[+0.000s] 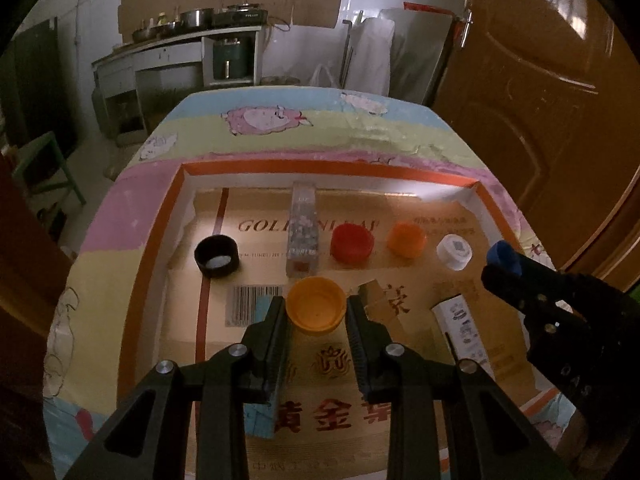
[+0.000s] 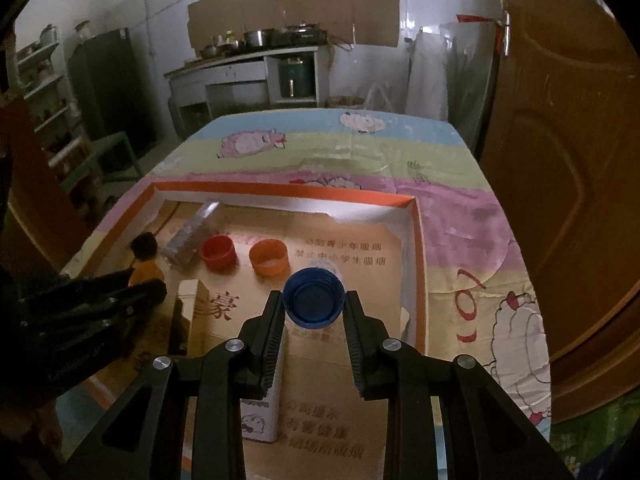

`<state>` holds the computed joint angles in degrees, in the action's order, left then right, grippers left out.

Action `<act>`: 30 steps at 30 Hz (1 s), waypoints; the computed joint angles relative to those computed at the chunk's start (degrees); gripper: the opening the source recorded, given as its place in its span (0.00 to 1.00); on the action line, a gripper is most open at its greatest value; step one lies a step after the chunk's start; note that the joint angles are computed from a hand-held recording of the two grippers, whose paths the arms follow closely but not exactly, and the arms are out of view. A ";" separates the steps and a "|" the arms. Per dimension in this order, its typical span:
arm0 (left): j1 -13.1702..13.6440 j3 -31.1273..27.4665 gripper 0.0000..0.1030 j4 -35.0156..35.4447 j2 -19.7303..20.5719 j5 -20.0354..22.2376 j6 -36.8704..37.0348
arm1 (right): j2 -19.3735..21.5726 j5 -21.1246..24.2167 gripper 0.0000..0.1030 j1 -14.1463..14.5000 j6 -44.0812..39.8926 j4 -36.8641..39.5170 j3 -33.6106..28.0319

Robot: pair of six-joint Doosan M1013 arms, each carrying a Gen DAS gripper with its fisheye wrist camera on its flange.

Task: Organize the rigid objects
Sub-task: 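Carry the orange lid and blue cap into the tray with both grippers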

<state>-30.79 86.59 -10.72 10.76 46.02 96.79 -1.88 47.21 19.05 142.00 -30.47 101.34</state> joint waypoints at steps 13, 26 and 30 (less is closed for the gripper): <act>-0.63 0.12 0.30 -1.20 0.66 1.17 2.44 | 0.91 0.54 0.29 -0.70 -1.10 1.81 0.14; -0.71 0.78 0.30 -1.29 0.54 -0.23 2.71 | 1.64 1.09 0.30 -1.46 -2.69 4.31 0.27; -0.66 0.83 0.30 -1.59 0.54 -0.36 3.09 | 1.74 1.39 0.30 -1.25 -2.36 3.62 0.26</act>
